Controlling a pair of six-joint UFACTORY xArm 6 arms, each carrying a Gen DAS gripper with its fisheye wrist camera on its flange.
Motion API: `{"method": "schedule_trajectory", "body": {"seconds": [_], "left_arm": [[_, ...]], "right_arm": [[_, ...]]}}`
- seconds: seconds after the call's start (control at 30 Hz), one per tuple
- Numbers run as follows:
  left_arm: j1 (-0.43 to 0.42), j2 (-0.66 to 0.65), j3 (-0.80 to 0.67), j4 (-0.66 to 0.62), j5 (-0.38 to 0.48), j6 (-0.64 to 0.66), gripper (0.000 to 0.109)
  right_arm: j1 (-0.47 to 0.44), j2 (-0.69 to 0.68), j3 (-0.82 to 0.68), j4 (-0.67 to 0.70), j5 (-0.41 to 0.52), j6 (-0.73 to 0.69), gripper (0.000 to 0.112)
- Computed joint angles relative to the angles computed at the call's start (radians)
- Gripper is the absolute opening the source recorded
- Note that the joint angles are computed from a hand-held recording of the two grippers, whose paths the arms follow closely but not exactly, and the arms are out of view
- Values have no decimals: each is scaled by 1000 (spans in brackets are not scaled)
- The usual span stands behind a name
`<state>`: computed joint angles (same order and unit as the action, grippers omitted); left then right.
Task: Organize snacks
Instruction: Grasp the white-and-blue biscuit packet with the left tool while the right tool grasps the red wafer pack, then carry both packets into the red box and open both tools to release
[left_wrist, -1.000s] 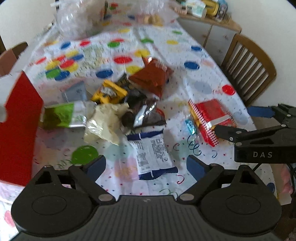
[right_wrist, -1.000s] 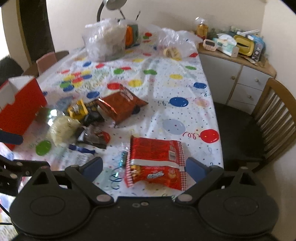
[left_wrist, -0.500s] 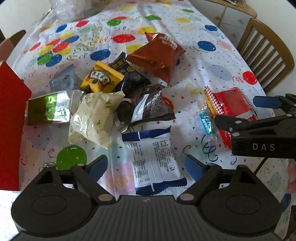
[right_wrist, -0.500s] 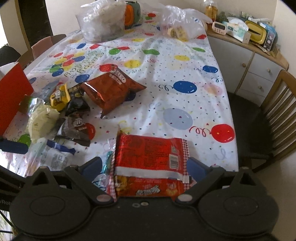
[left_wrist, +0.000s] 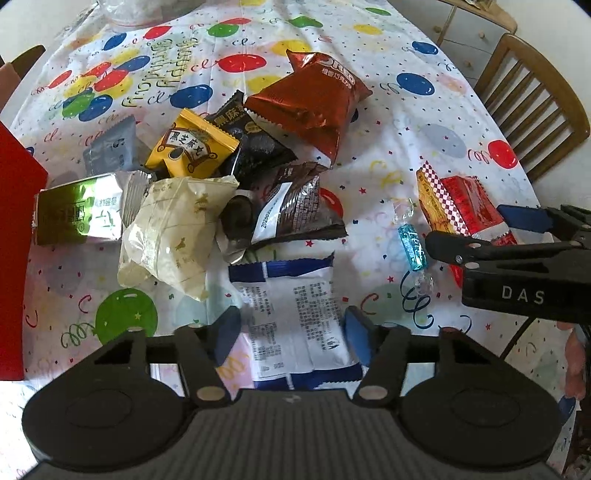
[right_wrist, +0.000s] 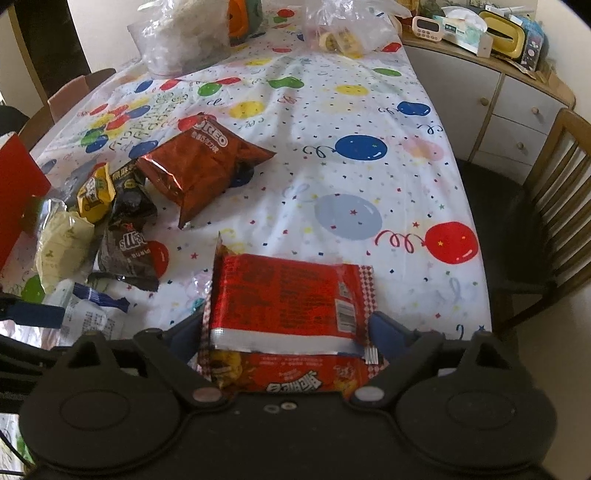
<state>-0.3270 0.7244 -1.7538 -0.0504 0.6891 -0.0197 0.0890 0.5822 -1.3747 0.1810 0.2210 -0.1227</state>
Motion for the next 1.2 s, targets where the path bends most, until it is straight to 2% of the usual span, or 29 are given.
{"method": "schedule_trajectory", "body": {"seconds": [0.17, 0.4, 0.47, 0.77, 1.03, 1.2], "left_arm": [[4, -8, 16, -11, -16, 7, 50], [13, -34, 56, -10, -38, -15, 47], [19, -50, 79, -19, -50, -19, 47], [47, -170, 207, -36, -102, -38, 47], [100, -316, 340, -93, -156, 51, 47], [154, -392, 387, -173, -149, 172, 47]], "right_arm": [[0, -11, 10, -45, 1, 47, 84], [-2, -47, 56, -99, -12, 107, 75], [-1, -63, 76, -52, -16, 73, 74], [14, -167, 177, -6, -27, 57, 74], [71, -282, 246, 48, -32, 26, 74], [119, -327, 256, 1, -43, 94, 74]]}}
